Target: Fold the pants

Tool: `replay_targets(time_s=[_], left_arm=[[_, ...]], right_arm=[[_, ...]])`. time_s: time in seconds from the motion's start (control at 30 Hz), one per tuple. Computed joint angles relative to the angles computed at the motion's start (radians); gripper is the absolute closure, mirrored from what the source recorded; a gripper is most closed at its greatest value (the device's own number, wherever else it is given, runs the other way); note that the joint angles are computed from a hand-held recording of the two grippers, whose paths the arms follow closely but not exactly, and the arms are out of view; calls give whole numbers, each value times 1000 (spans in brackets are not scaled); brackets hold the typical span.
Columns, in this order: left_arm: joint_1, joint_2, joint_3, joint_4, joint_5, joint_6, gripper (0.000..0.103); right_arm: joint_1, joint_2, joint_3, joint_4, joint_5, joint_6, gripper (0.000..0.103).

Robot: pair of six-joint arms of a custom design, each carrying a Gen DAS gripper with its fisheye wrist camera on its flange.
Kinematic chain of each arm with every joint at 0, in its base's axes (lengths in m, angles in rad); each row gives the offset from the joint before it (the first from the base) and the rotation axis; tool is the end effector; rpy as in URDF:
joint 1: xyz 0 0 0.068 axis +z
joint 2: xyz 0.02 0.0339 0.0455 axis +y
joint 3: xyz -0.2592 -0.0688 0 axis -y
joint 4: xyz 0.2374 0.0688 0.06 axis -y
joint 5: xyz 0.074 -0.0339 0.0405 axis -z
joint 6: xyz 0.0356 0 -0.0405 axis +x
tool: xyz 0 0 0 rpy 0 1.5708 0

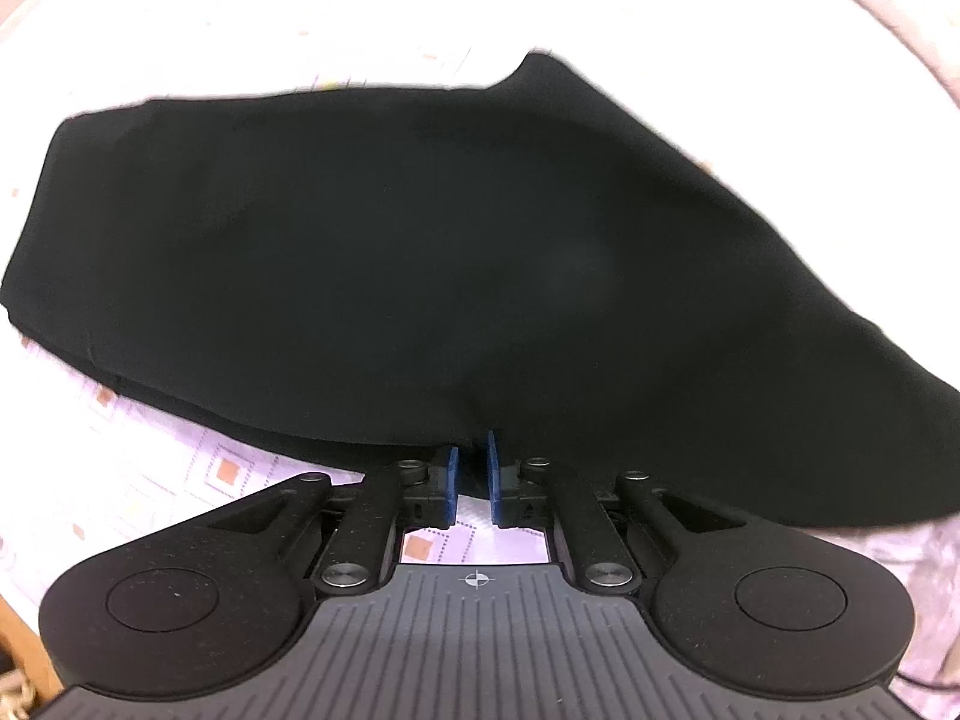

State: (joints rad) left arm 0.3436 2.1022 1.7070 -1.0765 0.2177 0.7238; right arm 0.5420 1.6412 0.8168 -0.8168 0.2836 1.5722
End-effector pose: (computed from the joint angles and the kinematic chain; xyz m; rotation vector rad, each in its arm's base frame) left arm 0.3833 0.1290 0.1927 0.5710 2.8832 -0.2024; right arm 0.2072 0.1131 0.1306 1.4230 2.5436 -0.2939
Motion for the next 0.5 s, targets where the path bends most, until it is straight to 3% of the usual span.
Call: replay_targets(time_s=[0.07,0.1,0.3,0.43,0.5], left_arm=[[24,-6,30,-22,34,30,87],[37,-11,38,-28,43,45,83],[126,-13,132,-69,99,196,80],[155,95,300,-97,113,213,78],[160,202,457,-131,97,198,78]], right_arm=[[13,0,19,-26,18,23,62],[32,-18,30,-63,34,51,58],[147,-34,145,-235,115,196,57],[219,-9,254,-290,161,234,57],[255,23,331,-299,181,223,57]])
